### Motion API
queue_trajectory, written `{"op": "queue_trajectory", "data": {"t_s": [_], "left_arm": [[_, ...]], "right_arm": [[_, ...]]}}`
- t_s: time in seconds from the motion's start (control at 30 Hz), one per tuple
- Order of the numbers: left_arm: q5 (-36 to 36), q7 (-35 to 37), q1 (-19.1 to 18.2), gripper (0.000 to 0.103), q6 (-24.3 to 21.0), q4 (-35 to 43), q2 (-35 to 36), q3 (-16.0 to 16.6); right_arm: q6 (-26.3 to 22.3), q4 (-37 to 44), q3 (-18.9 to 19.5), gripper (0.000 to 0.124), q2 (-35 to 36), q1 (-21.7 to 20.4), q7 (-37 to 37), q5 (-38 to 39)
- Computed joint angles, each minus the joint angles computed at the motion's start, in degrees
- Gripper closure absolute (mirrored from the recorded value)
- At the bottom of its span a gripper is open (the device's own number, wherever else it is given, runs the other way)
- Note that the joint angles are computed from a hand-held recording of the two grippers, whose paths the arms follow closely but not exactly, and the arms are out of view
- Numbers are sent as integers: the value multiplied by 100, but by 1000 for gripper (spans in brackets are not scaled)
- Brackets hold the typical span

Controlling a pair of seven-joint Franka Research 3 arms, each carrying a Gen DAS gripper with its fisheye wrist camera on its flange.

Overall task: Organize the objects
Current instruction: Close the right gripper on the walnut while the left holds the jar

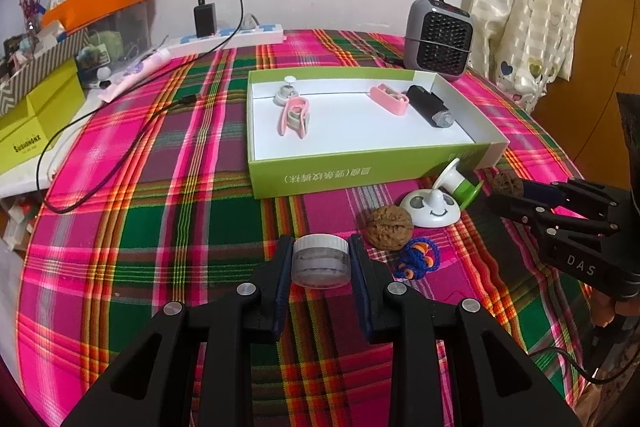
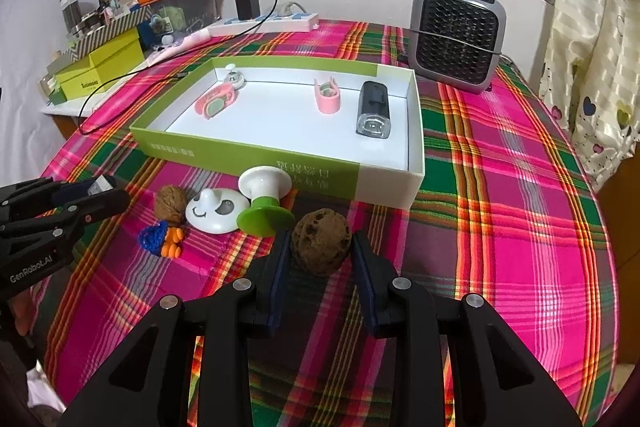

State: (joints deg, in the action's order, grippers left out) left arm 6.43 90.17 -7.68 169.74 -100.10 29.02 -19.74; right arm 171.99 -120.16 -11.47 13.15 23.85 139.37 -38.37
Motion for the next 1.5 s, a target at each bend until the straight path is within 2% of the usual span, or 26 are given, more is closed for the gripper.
{"op": "queue_trajectory", "data": {"t_s": [0.53,1.03,1.5], "left_arm": [[-164,240,148,78,31,160,31,-231],[-109,200,-34,78,-68,560,185,-93],[-110,243,-167,78,-317,1203,556,-37]], "right_arm": [[35,102,-7,92,-50,-5,181,-248],[94,261,-34,92,-11,-18,208,-284],[73,544,-65,92,205,-8,-358,307]]}}
